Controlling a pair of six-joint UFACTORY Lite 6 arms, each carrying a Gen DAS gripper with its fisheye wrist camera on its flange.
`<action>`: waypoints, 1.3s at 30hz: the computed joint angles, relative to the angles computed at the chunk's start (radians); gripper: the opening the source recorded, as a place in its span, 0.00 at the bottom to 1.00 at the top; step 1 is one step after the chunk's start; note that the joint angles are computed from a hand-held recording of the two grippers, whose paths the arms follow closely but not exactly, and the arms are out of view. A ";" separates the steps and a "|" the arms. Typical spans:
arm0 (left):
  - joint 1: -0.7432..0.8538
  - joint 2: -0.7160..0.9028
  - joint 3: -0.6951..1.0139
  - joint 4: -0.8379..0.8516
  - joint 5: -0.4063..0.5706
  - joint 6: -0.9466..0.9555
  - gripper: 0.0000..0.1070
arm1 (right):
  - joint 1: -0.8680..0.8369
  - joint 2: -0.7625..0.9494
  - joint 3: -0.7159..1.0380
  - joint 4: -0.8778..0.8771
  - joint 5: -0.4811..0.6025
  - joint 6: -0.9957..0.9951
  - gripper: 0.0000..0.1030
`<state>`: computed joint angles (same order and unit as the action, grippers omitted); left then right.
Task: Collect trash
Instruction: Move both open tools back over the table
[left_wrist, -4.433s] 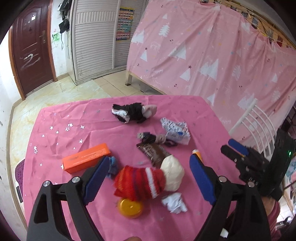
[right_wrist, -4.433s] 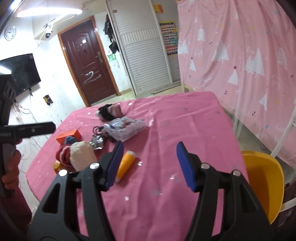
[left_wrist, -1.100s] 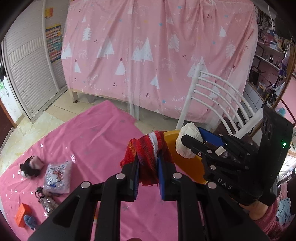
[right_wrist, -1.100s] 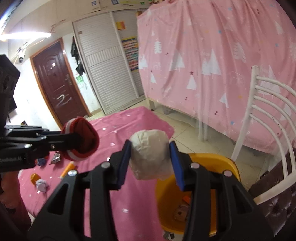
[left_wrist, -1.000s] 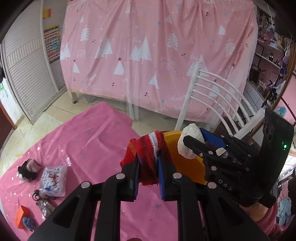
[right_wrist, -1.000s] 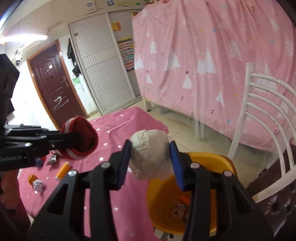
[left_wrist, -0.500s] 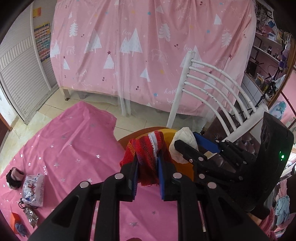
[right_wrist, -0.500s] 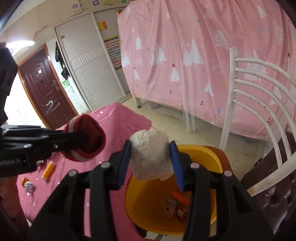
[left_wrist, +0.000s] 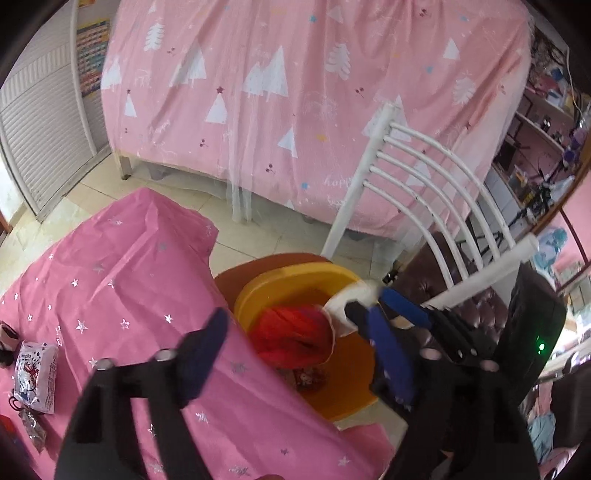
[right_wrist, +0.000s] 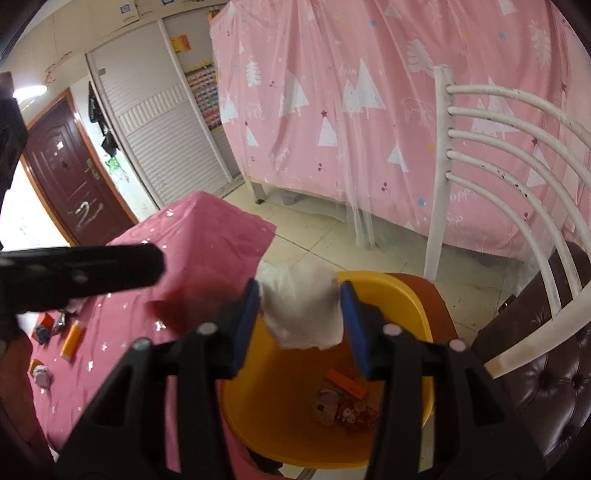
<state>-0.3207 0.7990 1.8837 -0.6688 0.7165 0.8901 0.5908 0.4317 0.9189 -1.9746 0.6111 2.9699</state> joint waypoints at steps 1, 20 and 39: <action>0.001 -0.002 -0.004 -0.003 -0.004 -0.002 0.71 | 0.000 -0.003 -0.004 -0.004 0.002 0.007 0.63; 0.242 -0.144 -0.094 -0.146 0.068 0.132 0.73 | 0.067 0.077 0.228 0.049 -0.049 -0.173 0.63; 0.597 0.040 0.188 -0.119 0.180 0.166 0.73 | 0.163 0.600 1.200 0.809 -0.099 -1.204 0.67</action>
